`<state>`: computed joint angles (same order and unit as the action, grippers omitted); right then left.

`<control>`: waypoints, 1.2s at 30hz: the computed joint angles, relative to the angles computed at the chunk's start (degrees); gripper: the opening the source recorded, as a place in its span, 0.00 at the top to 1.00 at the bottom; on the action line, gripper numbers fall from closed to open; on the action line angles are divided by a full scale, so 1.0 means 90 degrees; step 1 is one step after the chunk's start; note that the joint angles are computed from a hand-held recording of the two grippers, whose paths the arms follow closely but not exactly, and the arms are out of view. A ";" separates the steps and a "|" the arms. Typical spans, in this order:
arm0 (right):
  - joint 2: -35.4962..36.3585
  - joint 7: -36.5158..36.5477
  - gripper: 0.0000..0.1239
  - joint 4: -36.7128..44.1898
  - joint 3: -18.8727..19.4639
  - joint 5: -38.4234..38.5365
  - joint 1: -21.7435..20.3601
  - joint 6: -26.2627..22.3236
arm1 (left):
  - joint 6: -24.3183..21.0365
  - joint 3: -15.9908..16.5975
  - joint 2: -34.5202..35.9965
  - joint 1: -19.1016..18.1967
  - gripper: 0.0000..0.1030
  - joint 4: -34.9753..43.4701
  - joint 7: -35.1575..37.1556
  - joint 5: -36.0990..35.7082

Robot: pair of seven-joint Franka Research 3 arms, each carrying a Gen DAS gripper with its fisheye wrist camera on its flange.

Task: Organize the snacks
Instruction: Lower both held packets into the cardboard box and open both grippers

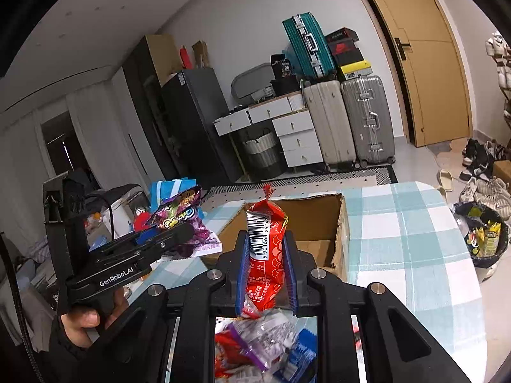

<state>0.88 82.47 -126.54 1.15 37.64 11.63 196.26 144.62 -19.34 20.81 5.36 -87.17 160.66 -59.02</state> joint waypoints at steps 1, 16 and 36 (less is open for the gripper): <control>0.0089 -0.0012 0.84 0.0100 0.0002 0.0018 -0.0042 -0.0048 | 0.0048 0.0023 0.0121 -0.0086 0.61 0.0128 -0.0116 0.0133; 0.1224 0.0911 0.84 0.1131 -0.0013 -0.0920 -0.0523 -0.0552 | 0.0861 -0.0314 0.1769 -0.0675 0.61 0.1560 -0.1767 0.2509; 0.2095 0.1782 0.84 0.1899 -0.1071 -0.1668 0.0109 -0.1242 | -0.0228 -0.0304 0.3877 -0.1285 0.61 0.4451 -0.3400 0.4745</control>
<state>19.74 98.51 -109.45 -8.49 22.63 12.62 185.08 142.56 -22.08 55.70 -6.21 -47.11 130.06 -16.32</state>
